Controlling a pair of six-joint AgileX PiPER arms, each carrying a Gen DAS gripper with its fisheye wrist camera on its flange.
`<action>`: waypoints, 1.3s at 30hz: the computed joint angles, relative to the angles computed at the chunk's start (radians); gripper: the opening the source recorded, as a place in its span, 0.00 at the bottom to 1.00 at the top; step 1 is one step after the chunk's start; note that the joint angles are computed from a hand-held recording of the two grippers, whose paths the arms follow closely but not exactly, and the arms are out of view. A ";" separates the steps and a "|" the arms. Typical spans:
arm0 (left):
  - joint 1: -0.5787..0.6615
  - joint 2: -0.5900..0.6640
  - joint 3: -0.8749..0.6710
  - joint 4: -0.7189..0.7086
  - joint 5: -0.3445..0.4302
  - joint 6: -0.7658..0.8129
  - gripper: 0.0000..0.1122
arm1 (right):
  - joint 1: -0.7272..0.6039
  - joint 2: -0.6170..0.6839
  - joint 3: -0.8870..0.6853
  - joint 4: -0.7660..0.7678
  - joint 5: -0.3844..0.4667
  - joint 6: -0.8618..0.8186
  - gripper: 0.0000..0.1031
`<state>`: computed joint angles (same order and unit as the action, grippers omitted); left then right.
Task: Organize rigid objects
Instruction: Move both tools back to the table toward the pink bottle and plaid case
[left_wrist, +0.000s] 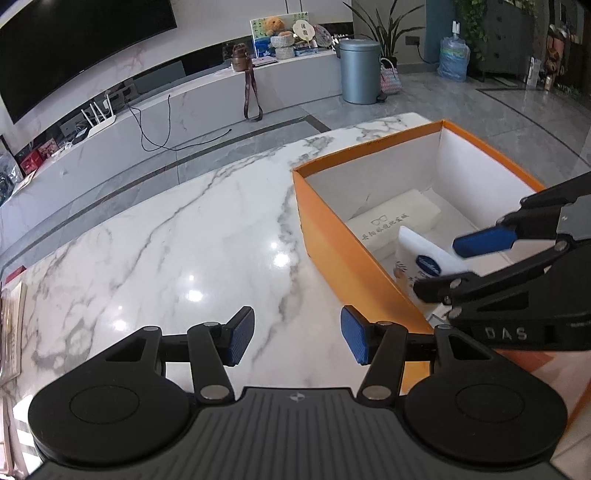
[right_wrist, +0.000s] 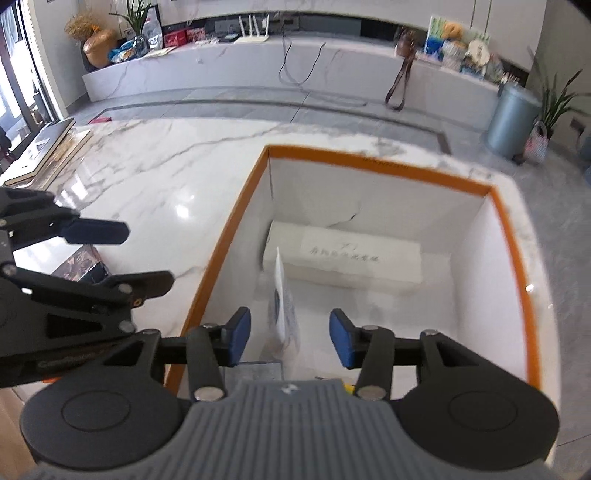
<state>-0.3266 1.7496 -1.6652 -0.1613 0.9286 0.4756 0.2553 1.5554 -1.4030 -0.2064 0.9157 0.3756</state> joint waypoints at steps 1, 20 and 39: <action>0.004 -0.012 0.009 -0.002 0.000 0.001 0.58 | 0.014 -0.014 0.008 -0.028 -0.002 0.025 0.50; 0.196 -0.140 0.103 -0.078 0.042 0.078 0.56 | 0.340 -0.074 -0.034 -0.319 0.040 0.278 0.76; 0.415 -0.052 0.068 -0.127 0.118 0.244 0.56 | 0.410 0.230 -0.305 -0.125 0.086 0.203 0.57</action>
<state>0.0882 1.6978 -1.5967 -0.2883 1.0467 0.7191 0.6657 1.7854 -1.7080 -0.3310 1.0020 0.5782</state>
